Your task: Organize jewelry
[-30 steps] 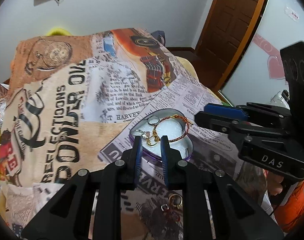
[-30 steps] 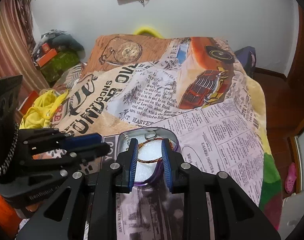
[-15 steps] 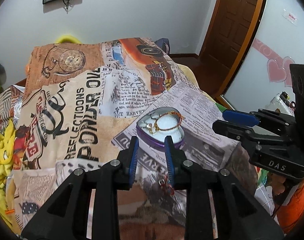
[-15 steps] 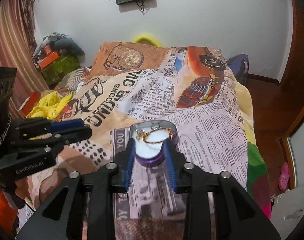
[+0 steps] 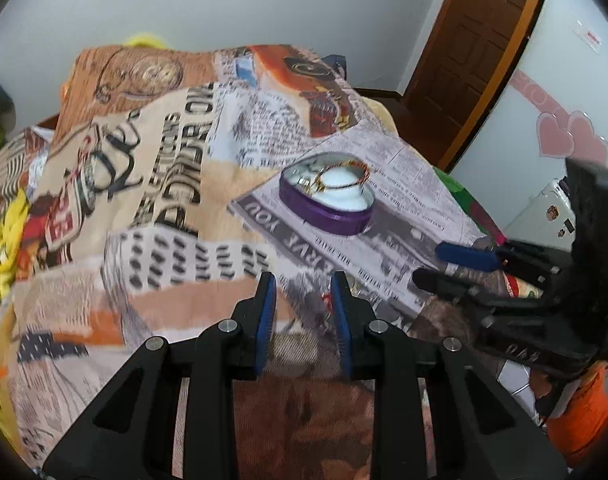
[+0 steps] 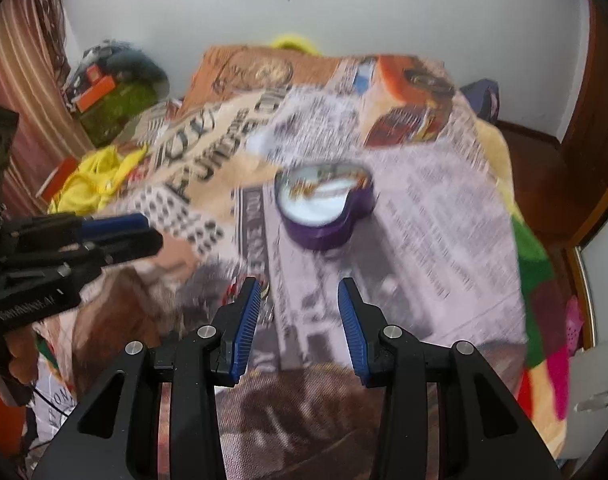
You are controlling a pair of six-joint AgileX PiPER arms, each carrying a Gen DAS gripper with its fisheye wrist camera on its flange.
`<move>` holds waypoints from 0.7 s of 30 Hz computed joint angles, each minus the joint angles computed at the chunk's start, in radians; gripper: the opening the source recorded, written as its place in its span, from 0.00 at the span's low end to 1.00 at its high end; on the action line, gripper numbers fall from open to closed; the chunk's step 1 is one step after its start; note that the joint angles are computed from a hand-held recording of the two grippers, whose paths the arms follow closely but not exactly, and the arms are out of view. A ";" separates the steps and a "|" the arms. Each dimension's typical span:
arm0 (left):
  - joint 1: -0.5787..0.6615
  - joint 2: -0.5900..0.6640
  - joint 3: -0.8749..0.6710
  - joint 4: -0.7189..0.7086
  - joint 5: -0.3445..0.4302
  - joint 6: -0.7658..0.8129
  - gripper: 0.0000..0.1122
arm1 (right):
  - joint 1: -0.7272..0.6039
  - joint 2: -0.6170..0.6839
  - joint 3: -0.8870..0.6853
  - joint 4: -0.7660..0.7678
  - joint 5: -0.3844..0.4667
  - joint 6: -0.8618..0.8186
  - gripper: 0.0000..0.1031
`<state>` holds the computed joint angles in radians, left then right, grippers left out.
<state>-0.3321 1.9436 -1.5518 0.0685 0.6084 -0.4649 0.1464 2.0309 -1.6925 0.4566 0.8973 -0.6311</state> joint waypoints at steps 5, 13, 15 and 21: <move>0.011 0.000 0.039 -0.039 -0.024 0.019 0.24 | 0.027 0.014 0.041 -0.022 -0.024 -0.006 0.36; 0.006 0.030 0.035 -0.075 -0.037 0.047 0.24 | 0.060 0.022 0.085 -0.041 -0.089 -0.022 0.29; 0.005 0.040 0.029 -0.083 -0.036 0.047 0.24 | 0.065 0.020 0.101 -0.046 -0.116 -0.030 0.13; -0.005 0.054 0.016 -0.101 -0.034 0.055 0.24 | 0.058 -0.010 0.151 -0.022 -0.157 -0.067 0.09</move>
